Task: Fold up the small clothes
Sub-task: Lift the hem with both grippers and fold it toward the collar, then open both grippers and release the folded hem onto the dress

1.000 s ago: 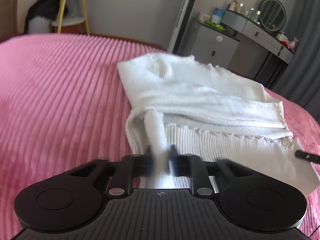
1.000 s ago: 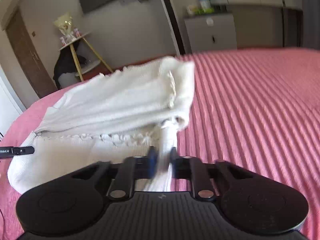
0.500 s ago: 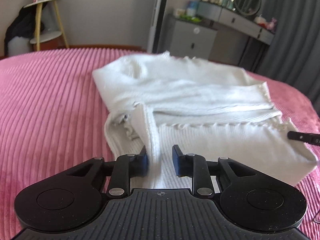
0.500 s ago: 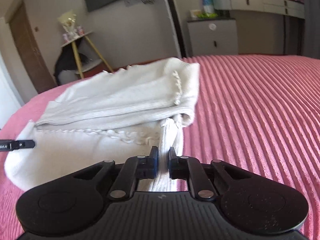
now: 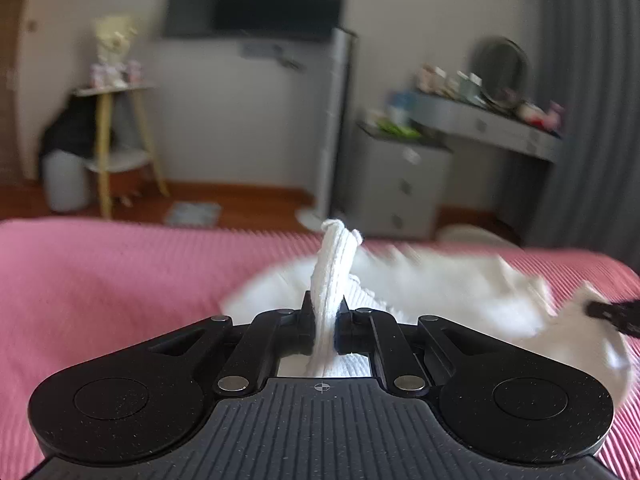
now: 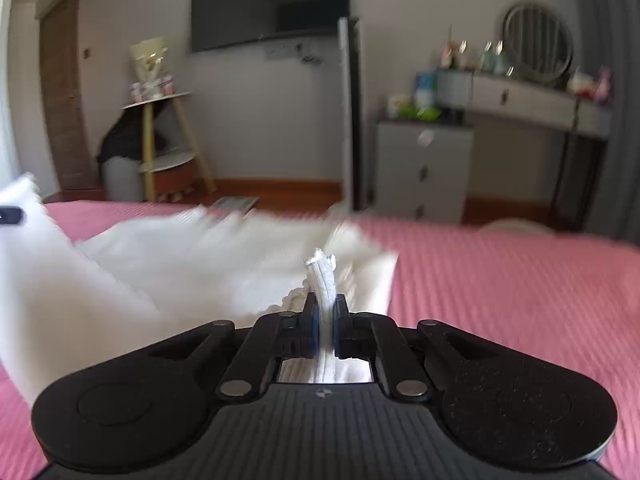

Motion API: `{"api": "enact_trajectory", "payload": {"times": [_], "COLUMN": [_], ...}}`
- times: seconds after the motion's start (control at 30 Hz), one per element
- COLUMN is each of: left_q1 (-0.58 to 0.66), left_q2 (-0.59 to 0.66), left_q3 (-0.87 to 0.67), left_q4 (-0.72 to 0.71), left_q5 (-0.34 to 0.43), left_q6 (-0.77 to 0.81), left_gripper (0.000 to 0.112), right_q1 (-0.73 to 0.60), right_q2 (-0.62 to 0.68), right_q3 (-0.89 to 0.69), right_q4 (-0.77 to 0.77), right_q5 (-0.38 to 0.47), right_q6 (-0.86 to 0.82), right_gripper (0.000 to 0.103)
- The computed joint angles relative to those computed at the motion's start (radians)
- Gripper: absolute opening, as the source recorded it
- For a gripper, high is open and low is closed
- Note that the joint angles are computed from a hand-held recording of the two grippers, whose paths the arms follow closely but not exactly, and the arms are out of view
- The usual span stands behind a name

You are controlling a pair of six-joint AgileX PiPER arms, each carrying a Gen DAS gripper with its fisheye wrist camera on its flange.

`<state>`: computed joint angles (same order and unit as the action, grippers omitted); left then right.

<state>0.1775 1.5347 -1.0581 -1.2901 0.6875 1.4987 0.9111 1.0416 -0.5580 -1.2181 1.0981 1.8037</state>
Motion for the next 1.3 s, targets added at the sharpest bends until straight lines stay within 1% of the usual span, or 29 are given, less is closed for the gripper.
{"api": "enact_trajectory", "payload": {"times": [0.07,0.13,0.17,0.23,0.27,0.33,0.37,0.4,0.43,0.47,0.5,0.53,0.57,0.6,0.67,0.73,0.77,0.83,0.87,0.93,1.0,1.03,1.1,1.13,1.17,1.2,1.23,1.27,1.3], "left_q1": [-0.033,-0.073,-0.099,-0.152,-0.167,-0.176,-0.175,-0.169,-0.167,-0.163,-0.16,-0.157,-0.163,-0.161,-0.163,-0.182,-0.188,-0.201,-0.216,-0.235,-0.252,-0.268,-0.302,-0.317,-0.326,-0.326,-0.325,-0.311,-0.292], "left_q2": [0.065,0.133,0.166,0.23,0.26,0.317,0.341,0.363,0.381,0.397,0.402,0.396,0.392,0.385,0.349,0.325,0.322,0.342,0.359,0.403,0.436,0.451,0.503,0.53,0.551,0.56,0.545,0.514,0.466], "left_q3": [-0.061,-0.122,-0.147,-0.188,-0.217,-0.262,-0.283,-0.298,-0.309,-0.32,-0.321,-0.31,-0.309,-0.309,-0.272,-0.261,-0.261,-0.302,-0.328,-0.399,-0.439,-0.454,-0.495,-0.507,-0.512,-0.51,-0.483,-0.449,-0.396], "left_q4": [-0.029,-0.008,0.017,0.074,0.141,0.228,0.256,0.258,0.265,0.276,0.277,0.264,0.275,0.276,0.185,0.059,-0.025,-0.09,-0.088,-0.027,-0.072,-0.069,0.041,0.136,0.227,0.278,0.289,0.259,0.19], "left_q5": [-0.064,-0.122,-0.159,-0.224,-0.226,-0.198,-0.183,-0.163,-0.149,-0.141,-0.139,-0.141,-0.153,-0.158,-0.188,-0.244,-0.254,-0.278,-0.315,-0.345,-0.372,-0.412,-0.487,-0.521,-0.539,-0.526,-0.526,-0.488,-0.439], "left_q6": [-0.052,-0.127,-0.152,-0.178,-0.238,-0.334,-0.363,-0.355,-0.347,-0.346,-0.339,-0.312,-0.313,-0.308,-0.213,-0.107,-0.038,0.009,-0.009,-0.11,-0.075,-0.077,-0.201,-0.301,-0.395,-0.449,-0.463,-0.437,-0.371], "left_gripper": [0.01,0.01,0.01,0.011,0.012,0.028,0.033,0.038,0.037,0.036,0.029,0.013,0.008,0.007,0.006,0.006,0.006,0.006,0.006,0.006,0.006,0.006,0.006,0.007,0.007,0.007,0.008,0.009,0.018], "right_q1": [-0.127,-0.255,-0.314,-0.447,-0.502,-0.602,-0.64,-0.674,-0.708,-0.727,-0.735,-0.739,-0.731,-0.721,-0.7,-0.666,-0.646,-0.621,-0.607,-0.62,-0.634,-0.64,-0.651,-0.654,-0.654,-0.65,-0.64,-0.625,-0.6], "right_q2": [0.079,0.154,0.188,0.245,0.272,0.304,0.305,0.291,0.281,0.277,0.28,0.276,0.268,0.253,0.235,0.234,0.24,0.289,0.323,0.39,0.46,0.496,0.562,0.589,0.63,0.651,0.635,0.584,0.532], "right_q3": [-0.041,-0.08,-0.1,-0.136,-0.149,-0.183,-0.178,-0.157,-0.132,-0.119,-0.114,-0.108,-0.104,-0.097,-0.102,-0.116,-0.124,-0.171,-0.193,-0.266,-0.325,-0.347,-0.367,-0.375,-0.399,-0.412,-0.396,-0.351,-0.307], "right_q4": [-0.085,-0.149,-0.158,-0.145,-0.118,0.024,0.061,0.057,0.022,0.015,-0.002,-0.015,-0.034,-0.055,-0.152,-0.279,-0.341,-0.419,-0.456,-0.461,-0.474,-0.474,-0.497,-0.479,-0.421,-0.363,-0.335,-0.346,-0.361], "right_q5": [-0.06,-0.155,-0.212,-0.373,-0.444,-0.566,-0.62,-0.69,-0.76,-0.796,-0.811,-0.821,-0.807,-0.792,-0.773,-0.718,-0.679,-0.599,-0.544,-0.513,-0.479,-0.47,-0.469,-0.466,-0.45,-0.431,-0.411,-0.401,-0.379], "right_q6": [0.032,0.054,0.053,0.008,-0.024,-0.17,-0.203,-0.205,-0.18,-0.181,-0.181,-0.193,-0.204,-0.211,-0.174,-0.093,-0.041,0.001,0.04,0.04,0.061,0.057,0.088,0.073,0.017,-0.028,-0.032,0.003,0.045], "right_gripper": [0.006,0.006,0.006,0.007,0.007,0.019,0.029,0.032,0.032,0.031,0.027,0.019,0.008,0.008,0.008,0.007,0.006,0.006,0.006,0.006,0.006,0.006,0.006,0.006,0.011,0.011,0.011,0.011,0.011]}}
